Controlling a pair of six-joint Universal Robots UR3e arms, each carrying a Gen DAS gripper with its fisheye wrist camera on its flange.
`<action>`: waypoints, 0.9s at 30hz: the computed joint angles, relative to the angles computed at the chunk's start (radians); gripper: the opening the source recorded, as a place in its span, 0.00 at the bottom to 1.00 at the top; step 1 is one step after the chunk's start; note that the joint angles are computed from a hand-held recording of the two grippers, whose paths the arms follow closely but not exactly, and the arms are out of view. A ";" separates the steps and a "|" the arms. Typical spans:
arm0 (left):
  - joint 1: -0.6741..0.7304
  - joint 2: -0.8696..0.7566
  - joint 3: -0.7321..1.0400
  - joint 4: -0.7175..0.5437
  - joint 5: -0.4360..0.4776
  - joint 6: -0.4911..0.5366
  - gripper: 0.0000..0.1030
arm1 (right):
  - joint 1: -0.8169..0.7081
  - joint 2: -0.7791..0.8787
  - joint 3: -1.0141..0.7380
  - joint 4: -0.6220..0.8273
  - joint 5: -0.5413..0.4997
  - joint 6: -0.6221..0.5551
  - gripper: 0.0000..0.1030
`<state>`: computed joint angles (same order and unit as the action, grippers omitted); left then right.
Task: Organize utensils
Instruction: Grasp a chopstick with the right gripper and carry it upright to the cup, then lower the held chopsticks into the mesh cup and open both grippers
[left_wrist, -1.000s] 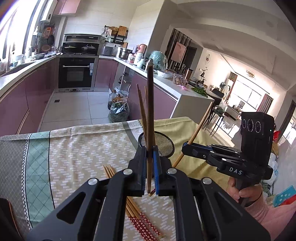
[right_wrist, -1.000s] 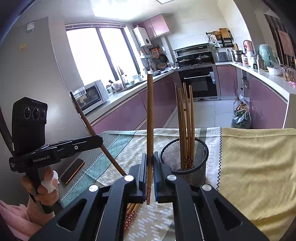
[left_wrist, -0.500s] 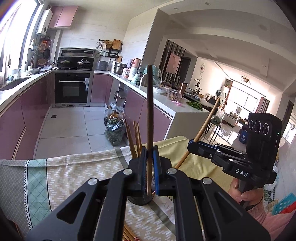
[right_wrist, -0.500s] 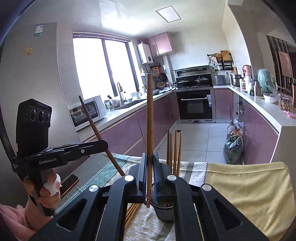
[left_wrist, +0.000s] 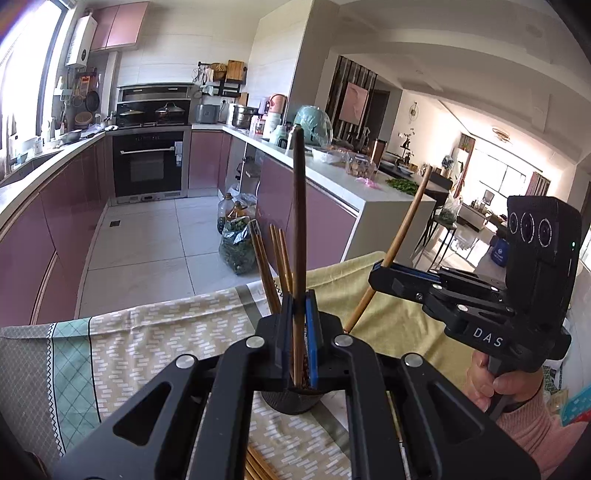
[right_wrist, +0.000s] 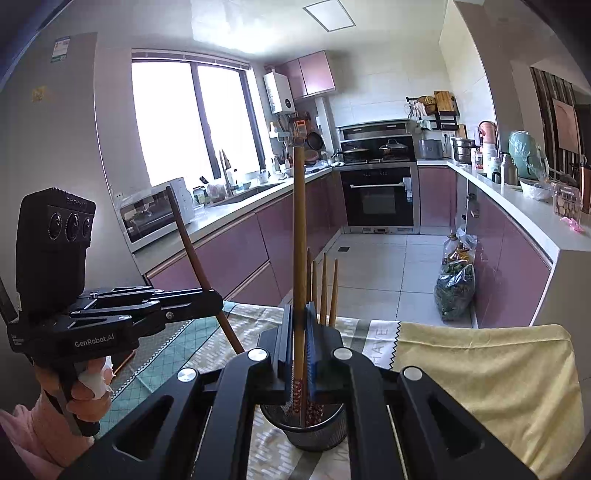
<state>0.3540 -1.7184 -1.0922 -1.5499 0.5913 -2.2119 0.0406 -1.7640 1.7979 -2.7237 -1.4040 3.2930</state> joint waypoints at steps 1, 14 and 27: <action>-0.009 -0.008 0.000 0.005 0.017 0.002 0.07 | -0.003 0.004 0.000 0.007 0.000 -0.001 0.05; -0.114 -0.097 -0.002 0.075 0.182 -0.003 0.07 | 0.011 0.118 -0.117 0.214 -0.008 -0.049 0.06; -0.177 -0.208 0.103 0.151 0.246 -0.128 0.08 | 0.004 0.191 -0.158 0.199 -0.017 -0.016 0.06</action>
